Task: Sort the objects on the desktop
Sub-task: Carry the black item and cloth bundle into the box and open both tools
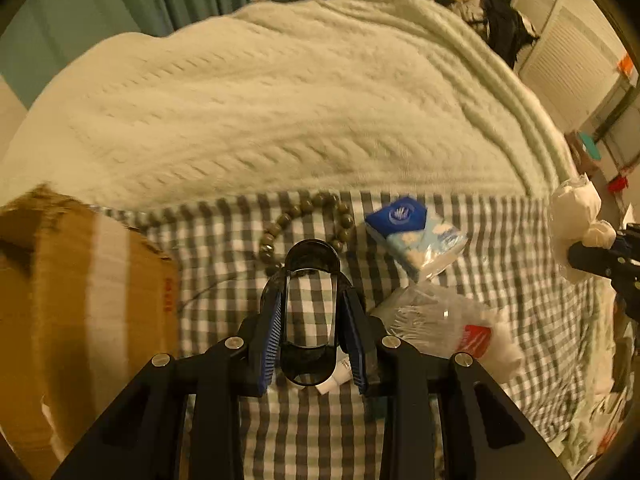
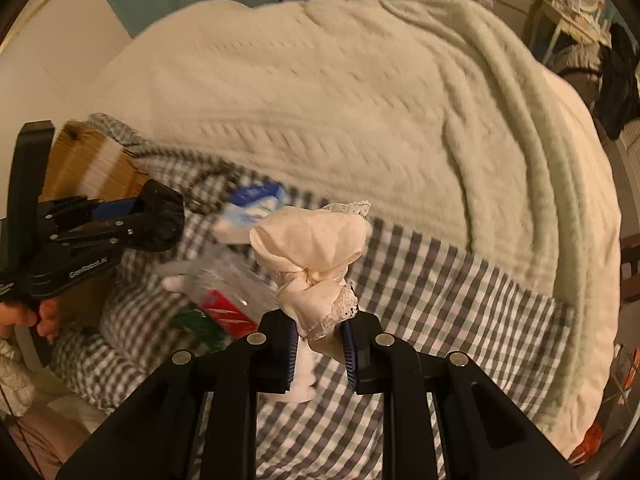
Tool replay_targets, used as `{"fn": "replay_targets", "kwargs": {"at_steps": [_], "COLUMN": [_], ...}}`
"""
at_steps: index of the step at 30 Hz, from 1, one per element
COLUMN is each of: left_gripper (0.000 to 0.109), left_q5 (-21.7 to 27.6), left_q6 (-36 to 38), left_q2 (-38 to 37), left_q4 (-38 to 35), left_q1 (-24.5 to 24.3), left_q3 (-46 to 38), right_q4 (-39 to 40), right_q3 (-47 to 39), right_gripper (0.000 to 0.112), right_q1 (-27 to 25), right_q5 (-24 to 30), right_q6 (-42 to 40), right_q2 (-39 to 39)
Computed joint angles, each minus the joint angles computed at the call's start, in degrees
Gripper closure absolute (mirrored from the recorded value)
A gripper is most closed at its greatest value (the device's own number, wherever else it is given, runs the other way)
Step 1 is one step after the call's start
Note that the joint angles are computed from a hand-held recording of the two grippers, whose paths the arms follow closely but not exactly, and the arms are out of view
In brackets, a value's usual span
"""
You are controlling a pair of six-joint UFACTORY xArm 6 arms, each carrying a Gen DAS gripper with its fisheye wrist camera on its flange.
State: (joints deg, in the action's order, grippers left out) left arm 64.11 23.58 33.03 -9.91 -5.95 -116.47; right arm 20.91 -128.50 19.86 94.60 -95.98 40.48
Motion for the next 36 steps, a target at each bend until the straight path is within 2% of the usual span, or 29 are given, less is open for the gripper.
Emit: {"fn": "replay_targets", "kwargs": {"at_steps": [2,5,9,13,16,19,21,23,25,28,30,33,34,35,36], "left_gripper": [0.078,0.078,0.078,0.078,0.078,0.078,0.078,0.078,0.078,0.078,0.078,0.077,0.075,0.07,0.054], "left_q5": [1.1,2.3,4.2,5.6,9.0,7.9,5.7,5.0,7.7,11.9,12.1,11.8,11.3,12.1,12.9], "left_q6": [-0.1,-0.6,-2.7,-5.5,-9.6,-11.9,-11.8,-11.8,-12.7,-13.7,-13.3,-12.3,-12.5,-13.2,-13.6], "left_q2": [-0.8,-1.3,-0.9,-1.1,1.5,0.4,-2.3,-2.9,-0.6,3.6,5.1,6.3,6.0,7.1,8.1], "left_q4": [-2.0,-4.5,-10.3,-10.8,-9.3,-6.6,-6.8,-5.8,-3.5,-1.8,-1.5,-0.4,0.0,0.5,0.7], "left_q1": [1.2,3.1,6.5,10.2,13.2,15.3,17.0,18.4,19.6,20.5,20.9,21.2,21.3,21.2,21.0], "left_q3": [-1.4,-4.9,-11.4,-17.1,-25.2,-24.0,-18.4,-14.8,-16.3,-21.1,-22.7,-24.0,-23.5,-25.3,-27.2], "right_q4": [1.3,3.6,7.0,7.8,8.0,8.6,8.6,6.7,4.8,2.6,2.2,3.3,3.7,4.2,5.0], "right_q3": [-1.3,1.2,7.9,22.6,30.2,38.7,43.9,49.0,54.4,59.5,61.3,60.9,59.8,59.1,58.7], "right_gripper": [0.094,0.094,0.094,0.094,0.094,0.095,0.095,0.095,0.095,0.094,0.094,0.083,0.072,0.063,0.062], "right_q1": [-0.4,-1.3,-3.5,-5.2,-6.5,-7.7,-8.1,-8.0,-7.2,-4.7,-2.9,-2.2,-2.0,-1.9,-2.0], "right_q5": [1.9,5.8,11.0,14.4,18.5,21.2,22.6,21.5,19.1,15.9,15.2,16.1,17.0,17.2,16.6], "right_q6": [-0.1,0.0,-3.5,-10.2,-13.8,-16.6,-17.1,-18.8,-19.9,-17.2,-14.6,-12.5,-11.7,-11.1,-10.3], "right_q2": [-0.7,-5.1,-13.9,-27.4,-36.0,-44.5,-49.0,-52.7,-56.0,-58.2,-58.9,-57.6,-56.3,-55.4,-54.8]}}
